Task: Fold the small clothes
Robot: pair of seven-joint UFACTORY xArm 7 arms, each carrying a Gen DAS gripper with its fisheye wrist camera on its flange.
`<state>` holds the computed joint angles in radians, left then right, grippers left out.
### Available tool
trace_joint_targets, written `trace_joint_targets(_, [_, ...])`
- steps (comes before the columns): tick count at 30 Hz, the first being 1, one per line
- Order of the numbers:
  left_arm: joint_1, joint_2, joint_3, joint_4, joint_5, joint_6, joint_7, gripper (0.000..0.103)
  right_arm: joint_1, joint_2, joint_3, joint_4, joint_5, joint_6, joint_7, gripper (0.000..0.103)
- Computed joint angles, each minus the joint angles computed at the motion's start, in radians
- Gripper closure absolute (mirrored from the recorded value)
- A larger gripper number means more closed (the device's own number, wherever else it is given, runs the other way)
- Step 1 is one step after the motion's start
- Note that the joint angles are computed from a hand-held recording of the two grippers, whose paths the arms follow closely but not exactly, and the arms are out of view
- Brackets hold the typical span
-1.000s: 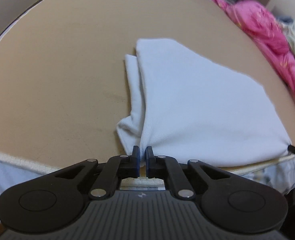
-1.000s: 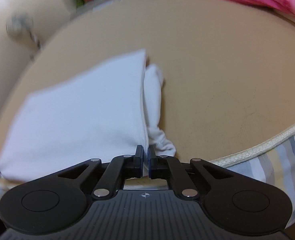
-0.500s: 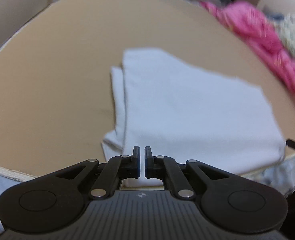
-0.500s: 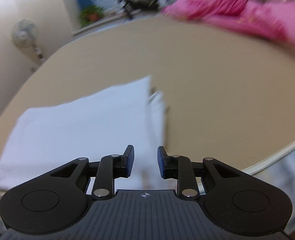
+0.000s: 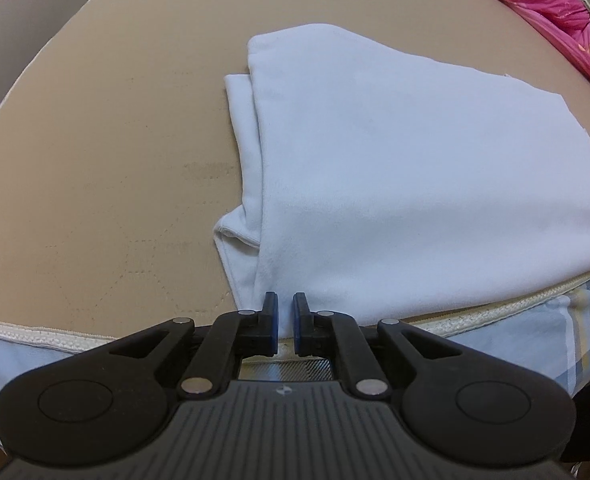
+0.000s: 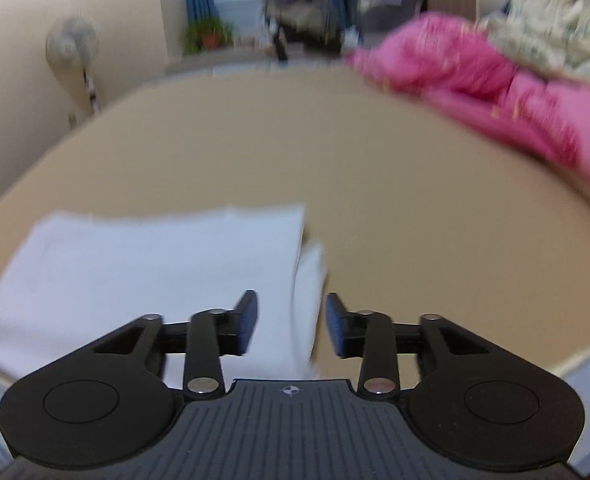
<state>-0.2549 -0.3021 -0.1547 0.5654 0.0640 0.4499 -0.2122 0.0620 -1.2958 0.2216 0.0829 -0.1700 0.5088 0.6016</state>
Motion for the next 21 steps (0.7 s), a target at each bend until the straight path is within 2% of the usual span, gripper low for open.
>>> trace_joint_targets(1, [-0.002,-0.002,0.003,-0.002,-0.004,0.000,0.004,0.095,-0.041,0.008,0.020,-0.006,0.007,-0.044,0.005,0.058])
trace_joint_targets(2, [-0.004,-0.005,0.008,-0.004,-0.012,0.000,0.011,0.095,-0.064,0.020,0.001,-0.009,-0.028,-0.098,-0.005,0.058])
trace_joint_targets(4, [-0.014,-0.002,0.040,-0.001,-0.058,-0.004,0.049,0.095,-0.110,0.014,0.032,-0.034,-0.041,-0.154,0.022,0.058])
trace_joint_targets(5, [-0.024,-0.010,0.064,-0.004,-0.104,-0.002,0.071,0.093,-0.126,0.018,0.049,-0.042,-0.055,-0.151,0.069,0.058])
trace_joint_targets(6, [-0.035,-0.018,0.092,-0.005,-0.165,0.001,0.093,0.089,-0.141,0.028,0.079,-0.032,-0.028,-0.106,0.086,0.059])
trace_joint_targets(7, [-0.039,-0.025,0.114,-0.006,-0.217,0.004,0.107,0.077,-0.184,0.061,0.110,-0.016,-0.012,-0.103,0.103,0.059])
trace_joint_targets(8, [-0.036,-0.032,0.134,-0.009,-0.262,0.003,0.118,0.068,-0.185,0.052,0.113,-0.014,-0.035,-0.088,0.162,0.059])
trace_joint_targets(10, [-0.025,-0.030,0.166,-0.007,-0.338,0.008,0.137,0.067,-0.172,0.067,0.098,-0.018,-0.035,-0.109,0.196,0.059])
trace_joint_targets(12, [-0.015,-0.010,0.189,0.005,-0.404,0.027,0.160,0.066,-0.167,0.090,0.089,-0.020,-0.060,-0.128,0.182,0.059])
trace_joint_targets(17, [0.030,0.017,0.166,0.037,-0.446,0.061,0.152,0.064,-0.153,0.136,0.085,-0.012,-0.108,-0.134,0.133,0.059])
trace_joint_targets(21, [0.028,0.016,0.154,0.045,-0.487,0.052,0.167,0.060,-0.145,0.202,0.055,0.013,-0.109,-0.141,0.100,0.059])
